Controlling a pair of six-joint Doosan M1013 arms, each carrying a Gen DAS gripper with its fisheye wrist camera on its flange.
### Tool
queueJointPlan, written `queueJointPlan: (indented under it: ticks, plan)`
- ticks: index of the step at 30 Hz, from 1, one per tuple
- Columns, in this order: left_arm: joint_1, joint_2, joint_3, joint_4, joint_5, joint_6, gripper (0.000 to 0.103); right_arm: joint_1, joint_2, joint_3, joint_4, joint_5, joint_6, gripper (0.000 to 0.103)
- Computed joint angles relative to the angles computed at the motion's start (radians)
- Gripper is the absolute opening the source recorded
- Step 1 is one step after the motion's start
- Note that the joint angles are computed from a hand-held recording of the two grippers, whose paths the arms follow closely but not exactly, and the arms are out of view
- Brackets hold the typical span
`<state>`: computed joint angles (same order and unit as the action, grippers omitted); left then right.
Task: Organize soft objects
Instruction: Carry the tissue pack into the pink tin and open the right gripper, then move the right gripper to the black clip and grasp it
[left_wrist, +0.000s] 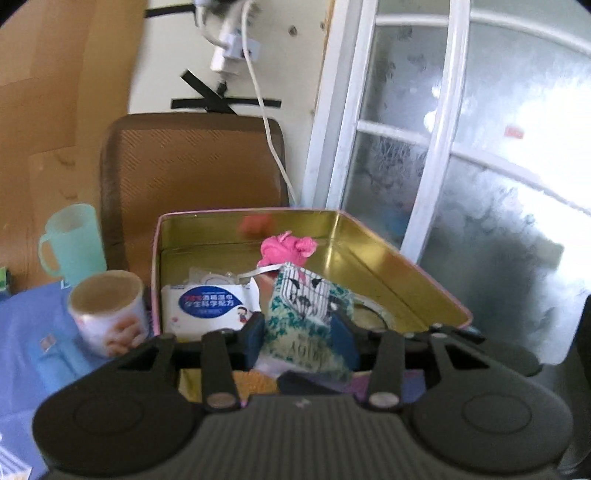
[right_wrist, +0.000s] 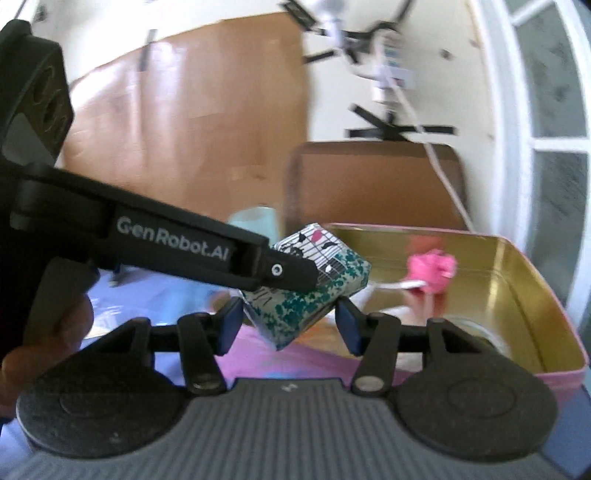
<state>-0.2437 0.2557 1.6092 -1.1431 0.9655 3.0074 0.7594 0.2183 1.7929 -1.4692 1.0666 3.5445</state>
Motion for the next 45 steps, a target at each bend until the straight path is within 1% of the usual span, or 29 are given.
queueJointPlan:
  ticks: [1, 3, 6, 8, 10, 13, 15, 17, 18, 19, 21, 22, 24, 25, 26, 27, 28, 29, 30, 32, 33, 35, 37, 39, 41, 42, 43, 44, 45]
  plan:
    - [-0.012, 0.001, 0.001, 0.019, -0.028, -0.010, 0.042, -0.010, -0.002, 0.000, 0.032, 0.002, -0.008, 0.061]
    - [-0.015, 0.002, 0.003, 0.053, -0.064, -0.045, 0.045, -0.016, 0.000, 0.005, 0.057, 0.027, 0.016, 0.075]
    - [0.010, 0.006, 0.003, 0.032, -0.053, -0.059, 0.055, -0.011, -0.012, 0.033, 0.031, 0.032, 0.103, 0.082]
    - [0.027, 0.003, 0.006, 0.017, -0.064, -0.053, 0.055, -0.004, -0.008, 0.036, 0.020, 0.055, 0.112, 0.082]
    - [0.051, 0.005, 0.002, 0.005, -0.063, -0.055, 0.055, -0.001, -0.009, 0.036, 0.010, 0.055, 0.120, 0.082]
    - [0.100, 0.013, 0.001, -0.017, -0.072, -0.061, 0.056, 0.006, -0.009, 0.032, -0.014, 0.056, 0.143, 0.082]
    - [0.134, 0.017, 0.008, -0.023, -0.115, -0.061, 0.056, 0.007, -0.009, 0.025, -0.037, 0.044, 0.144, 0.082]
    - [0.171, 0.024, 0.014, -0.012, -0.177, -0.081, 0.056, 0.008, -0.005, 0.013, -0.062, 0.023, 0.142, 0.082]
    - [0.188, 0.031, 0.012, 0.000, -0.202, -0.102, 0.056, 0.005, -0.003, 0.008, -0.073, 0.001, 0.140, 0.082]
    - [0.205, 0.039, 0.009, 0.027, -0.242, -0.138, 0.056, 0.002, 0.001, -0.003, -0.082, -0.031, 0.135, 0.082]
    - [0.226, 0.054, 0.004, 0.107, -0.345, -0.231, 0.056, -0.009, 0.013, -0.028, -0.094, -0.110, 0.113, 0.081]
    - [0.236, 0.062, 0.001, 0.146, -0.390, -0.276, 0.056, -0.016, 0.024, -0.047, -0.093, -0.159, 0.086, 0.081]
    - [0.259, 0.084, -0.008, 0.187, -0.451, -0.341, 0.056, -0.034, 0.053, -0.095, -0.067, -0.255, 0.015, 0.081]
    - [0.268, 0.091, -0.009, 0.190, -0.467, -0.366, 0.054, -0.046, 0.070, -0.120, -0.052, -0.310, -0.017, 0.081]
    - [0.286, 0.100, -0.018, 0.142, -0.430, -0.371, 0.055, -0.060, 0.090, -0.149, -0.038, -0.371, -0.047, 0.080]
    - [0.305, 0.105, -0.020, 0.046, -0.387, -0.324, 0.058, -0.071, 0.109, -0.176, -0.020, -0.415, -0.078, 0.078]
    - [0.308, 0.104, -0.012, 0.000, -0.397, -0.285, 0.058, -0.085, 0.137, -0.216, 0.024, -0.457, -0.138, 0.077]
    - [0.307, 0.102, -0.007, -0.016, -0.405, -0.273, 0.058, -0.098, 0.166, -0.261, 0.085, -0.493, -0.211, 0.074]
    - [0.311, 0.100, 0.002, -0.074, -0.399, -0.216, 0.058, -0.113, 0.193, -0.302, 0.147, -0.530, -0.277, 0.070]
    - [0.313, 0.093, 0.019, -0.167, -0.411, -0.131, 0.058, -0.139, 0.250, -0.386, 0.283, -0.582, -0.416, 0.068]
    - [0.313, 0.093, 0.020, -0.180, -0.413, -0.126, 0.058, -0.150, 0.287, -0.443, 0.368, -0.584, -0.505, 0.067]
    - [0.319, 0.096, 0.018, -0.189, -0.402, -0.143, 0.058, -0.169, 0.354, -0.547, 0.500, -0.563, -0.651, 0.067]
    - [0.327, 0.101, 0.010, -0.181, -0.383, -0.184, 0.058, -0.181, 0.409, -0.631, 0.587, -0.526, -0.736, 0.067]
    - [0.334, 0.108, 0.004, -0.177, -0.366, -0.213, 0.058, -0.202, 0.449, -0.699, 0.728, -0.521, -0.824, 0.067]
    - [0.336, 0.111, 0.000, -0.172, -0.359, -0.229, 0.058, -0.213, 0.482, -0.754, 0.803, -0.495, -0.856, 0.067]
    - [0.337, 0.111, 0.000, -0.173, -0.356, -0.228, 0.058, -0.217, 0.497, -0.780, 0.845, -0.480, -0.886, 0.060]
    - [0.337, 0.110, 0.002, -0.176, -0.355, -0.223, 0.058, -0.223, 0.508, -0.800, 0.906, -0.463, -0.933, 0.051]
    - [0.337, 0.109, 0.002, -0.177, -0.353, -0.219, 0.058, -0.227, 0.516, -0.816, 0.960, -0.441, -0.968, 0.022]
    - [0.337, 0.109, 0.003, -0.177, -0.352, -0.218, 0.058, -0.227, 0.522, -0.828, 0.962, -0.433, -0.958, 0.015]
